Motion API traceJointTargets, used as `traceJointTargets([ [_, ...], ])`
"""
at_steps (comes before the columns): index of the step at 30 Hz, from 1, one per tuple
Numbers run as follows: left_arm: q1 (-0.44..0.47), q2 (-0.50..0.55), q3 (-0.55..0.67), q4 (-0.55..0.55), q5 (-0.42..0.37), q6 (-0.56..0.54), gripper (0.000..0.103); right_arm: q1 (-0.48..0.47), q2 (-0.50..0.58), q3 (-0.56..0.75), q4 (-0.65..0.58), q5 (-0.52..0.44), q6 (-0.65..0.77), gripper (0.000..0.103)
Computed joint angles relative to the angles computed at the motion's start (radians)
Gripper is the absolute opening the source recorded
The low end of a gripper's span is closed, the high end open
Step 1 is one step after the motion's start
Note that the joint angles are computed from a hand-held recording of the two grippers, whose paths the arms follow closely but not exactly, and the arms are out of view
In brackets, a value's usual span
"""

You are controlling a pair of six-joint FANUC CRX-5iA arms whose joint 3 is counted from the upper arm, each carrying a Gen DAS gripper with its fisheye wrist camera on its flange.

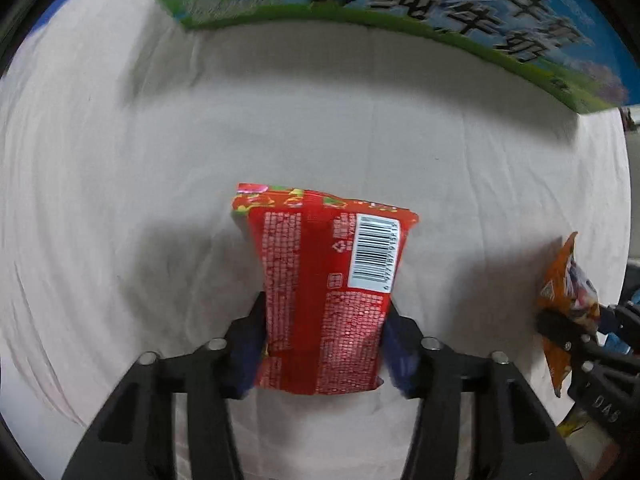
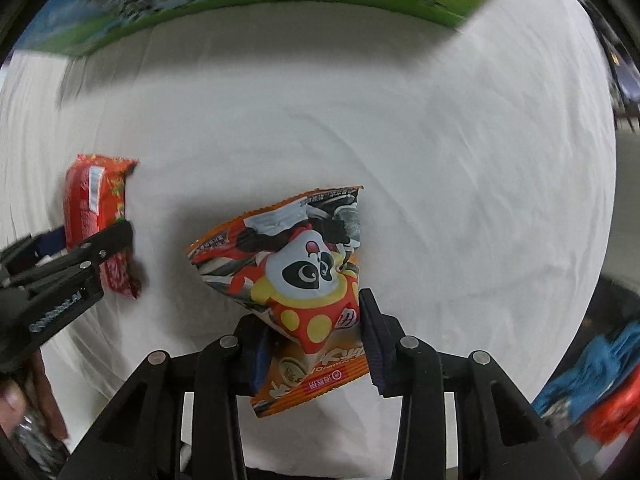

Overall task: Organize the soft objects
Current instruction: 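Lift the red packet and panda bag and carry both over the box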

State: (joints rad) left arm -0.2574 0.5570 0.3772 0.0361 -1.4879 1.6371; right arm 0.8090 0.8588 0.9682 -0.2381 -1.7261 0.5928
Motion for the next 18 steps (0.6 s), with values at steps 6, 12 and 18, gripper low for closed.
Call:
traceJointTargets([
  [6, 0.0, -0.088, -0.051, 0.005, 0.048, 0.029, 0.045, 0.006, -0.185, -0.238, 0.019, 0.135, -0.05, 0.039],
  [12, -0.002, -0.167, -0.042, 0.038, 0.078, 0.027, 0.045, 0.02, -0.323, -0.346, 0.084, 0.218, -0.098, 0.036],
  [18, 0.006, -0.209, 0.031, 0.078, 0.101, 0.003, 0.045, 0.029, -0.375, -0.278, 0.162, 0.196, -0.096, 0.036],
])
